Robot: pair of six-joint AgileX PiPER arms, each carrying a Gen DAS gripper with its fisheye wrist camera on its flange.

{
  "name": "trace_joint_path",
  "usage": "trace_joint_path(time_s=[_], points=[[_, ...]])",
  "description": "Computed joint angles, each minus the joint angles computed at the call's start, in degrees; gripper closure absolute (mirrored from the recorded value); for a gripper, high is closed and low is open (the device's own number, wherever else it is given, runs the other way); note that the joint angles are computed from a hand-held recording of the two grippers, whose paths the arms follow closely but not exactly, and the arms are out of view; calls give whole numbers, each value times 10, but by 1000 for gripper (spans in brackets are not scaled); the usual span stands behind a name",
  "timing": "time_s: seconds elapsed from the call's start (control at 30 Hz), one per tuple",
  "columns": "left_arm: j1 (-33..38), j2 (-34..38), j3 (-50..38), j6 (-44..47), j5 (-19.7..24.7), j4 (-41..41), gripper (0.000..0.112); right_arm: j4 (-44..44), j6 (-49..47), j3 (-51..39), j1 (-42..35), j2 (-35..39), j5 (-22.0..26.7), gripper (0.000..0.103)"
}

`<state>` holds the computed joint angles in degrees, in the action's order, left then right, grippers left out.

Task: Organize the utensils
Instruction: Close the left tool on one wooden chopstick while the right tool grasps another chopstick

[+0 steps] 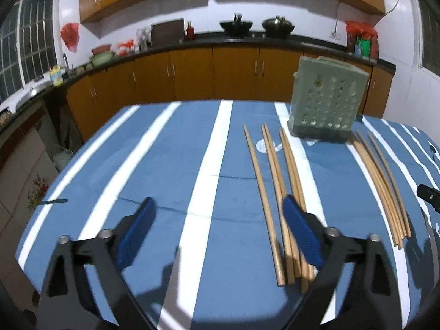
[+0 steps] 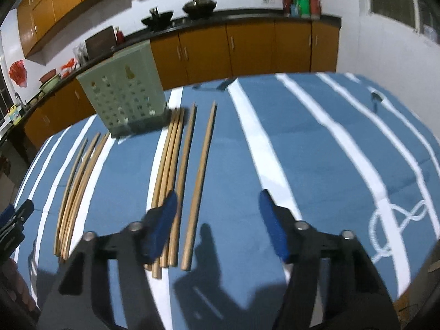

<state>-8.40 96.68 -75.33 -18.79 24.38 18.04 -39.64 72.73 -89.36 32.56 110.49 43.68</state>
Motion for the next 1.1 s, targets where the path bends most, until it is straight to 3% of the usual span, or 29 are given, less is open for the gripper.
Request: trace_joint_path(time_s=[0.13,0.27,0.43,0.7,0.83,1.1], points=[[19,36,-47,101,38,-119,47,60,-77,-64,-17,47,10,61],[24,63,-82,163,66,-184,56,113,-144,-137,-28,101,43,75],[21,82,-105,217,93,-224,69,79,-131,-145,-23,109,61,94],[19,104,-137,264,129,-258,88,81,-126,-126,-34,97,48,94],[8,113,-149,253,142,-228,100,79,-129,-125,-35,97,46,94],[11,133,-180,238,153,-208,101,72,-131,-118,-34,96,40,94]])
